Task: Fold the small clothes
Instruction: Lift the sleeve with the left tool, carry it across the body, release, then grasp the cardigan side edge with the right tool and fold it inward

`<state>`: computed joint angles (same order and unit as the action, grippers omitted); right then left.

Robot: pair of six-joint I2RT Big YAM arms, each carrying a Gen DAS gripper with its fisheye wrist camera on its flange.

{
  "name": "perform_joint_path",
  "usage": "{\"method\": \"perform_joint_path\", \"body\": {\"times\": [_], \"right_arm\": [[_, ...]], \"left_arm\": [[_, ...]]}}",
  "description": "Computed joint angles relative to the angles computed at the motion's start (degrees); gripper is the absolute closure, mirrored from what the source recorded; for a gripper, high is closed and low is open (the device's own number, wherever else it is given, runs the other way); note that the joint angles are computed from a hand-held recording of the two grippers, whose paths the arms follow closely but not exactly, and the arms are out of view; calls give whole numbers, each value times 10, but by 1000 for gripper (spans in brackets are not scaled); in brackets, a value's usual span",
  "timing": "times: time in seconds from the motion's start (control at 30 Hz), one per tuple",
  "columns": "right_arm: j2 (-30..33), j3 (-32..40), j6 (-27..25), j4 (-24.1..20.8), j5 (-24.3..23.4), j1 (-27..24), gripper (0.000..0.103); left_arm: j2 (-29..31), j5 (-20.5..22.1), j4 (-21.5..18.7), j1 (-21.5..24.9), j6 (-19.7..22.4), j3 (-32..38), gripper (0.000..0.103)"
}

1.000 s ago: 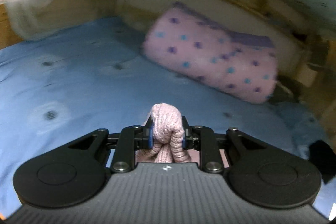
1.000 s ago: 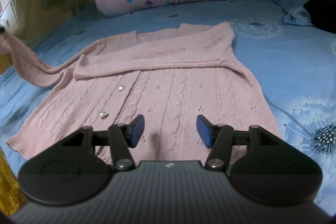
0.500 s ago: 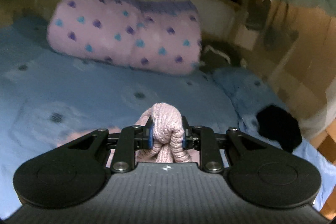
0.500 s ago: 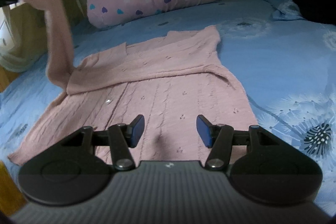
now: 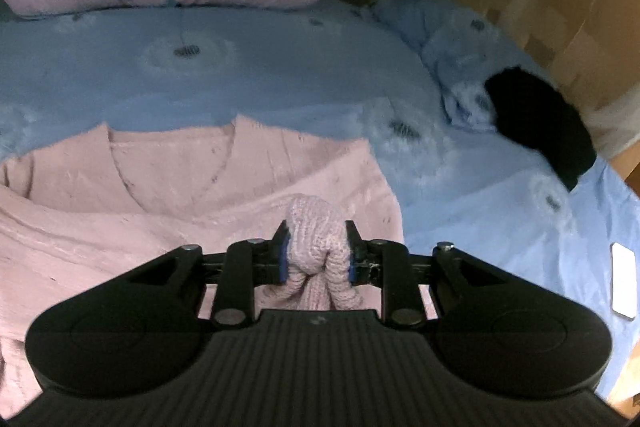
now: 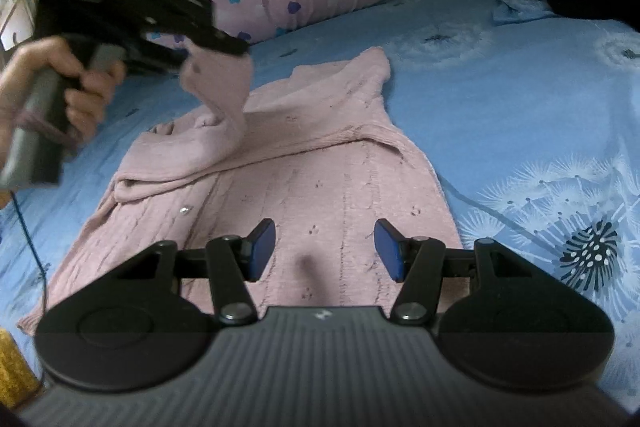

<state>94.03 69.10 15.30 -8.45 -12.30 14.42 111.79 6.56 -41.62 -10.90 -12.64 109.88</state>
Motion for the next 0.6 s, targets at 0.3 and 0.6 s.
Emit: {"method": "perform_joint_path", "body": {"times": [0.3,0.6], "right_arm": [[1,0,1,-2,1,-1,46],[2,7,-3,-14,9,4,45]], "left_arm": [[-5,-4,-11,3,19,-11,47],[-87,-42,15,41,47,-106,37]]}}
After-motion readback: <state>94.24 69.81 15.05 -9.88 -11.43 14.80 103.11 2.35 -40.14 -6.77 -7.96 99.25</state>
